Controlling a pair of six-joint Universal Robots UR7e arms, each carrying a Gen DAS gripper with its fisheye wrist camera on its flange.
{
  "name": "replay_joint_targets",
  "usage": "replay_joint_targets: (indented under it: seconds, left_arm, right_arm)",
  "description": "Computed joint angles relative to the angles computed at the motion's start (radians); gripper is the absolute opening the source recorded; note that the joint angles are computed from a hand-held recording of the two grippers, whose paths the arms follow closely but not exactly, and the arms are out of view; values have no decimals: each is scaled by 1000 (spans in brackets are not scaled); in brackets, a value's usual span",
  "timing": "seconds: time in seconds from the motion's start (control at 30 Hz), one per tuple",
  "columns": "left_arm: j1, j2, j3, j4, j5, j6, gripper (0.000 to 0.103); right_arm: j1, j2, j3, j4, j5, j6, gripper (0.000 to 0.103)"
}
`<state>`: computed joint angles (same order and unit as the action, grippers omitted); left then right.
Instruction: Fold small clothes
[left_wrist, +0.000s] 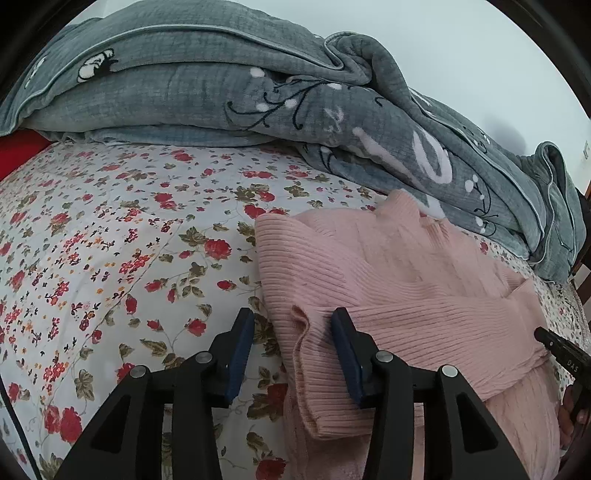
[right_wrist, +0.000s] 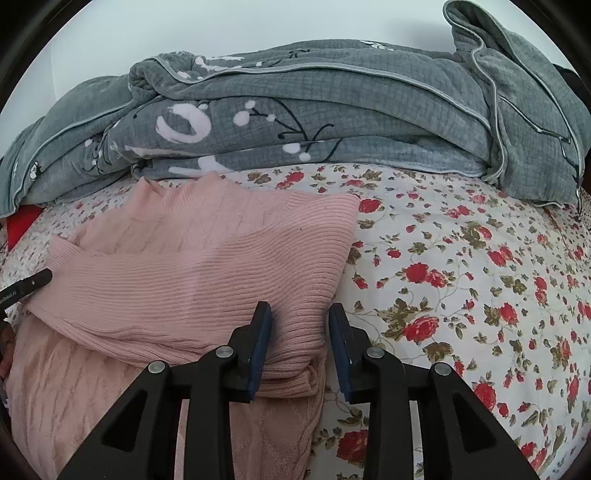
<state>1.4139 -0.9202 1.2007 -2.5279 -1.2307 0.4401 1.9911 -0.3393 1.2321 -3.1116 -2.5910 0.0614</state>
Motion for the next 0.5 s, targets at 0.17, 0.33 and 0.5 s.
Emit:
replay_joint_targets:
  seconds: [0.17,0.33,0.5]
  left_arm:
    - [-1,0,4,-8,9,2,45]
    - [-3,-1,6,-12,14,2,46]
    - [-3,0,4,-11,13,1,46]
  right_arm:
    - [0,2,-4,2,-4,-3,34]
    - [2,4,-8,6,-10,-6,35]
    - [1,3,-7,7,-10,-6,36]
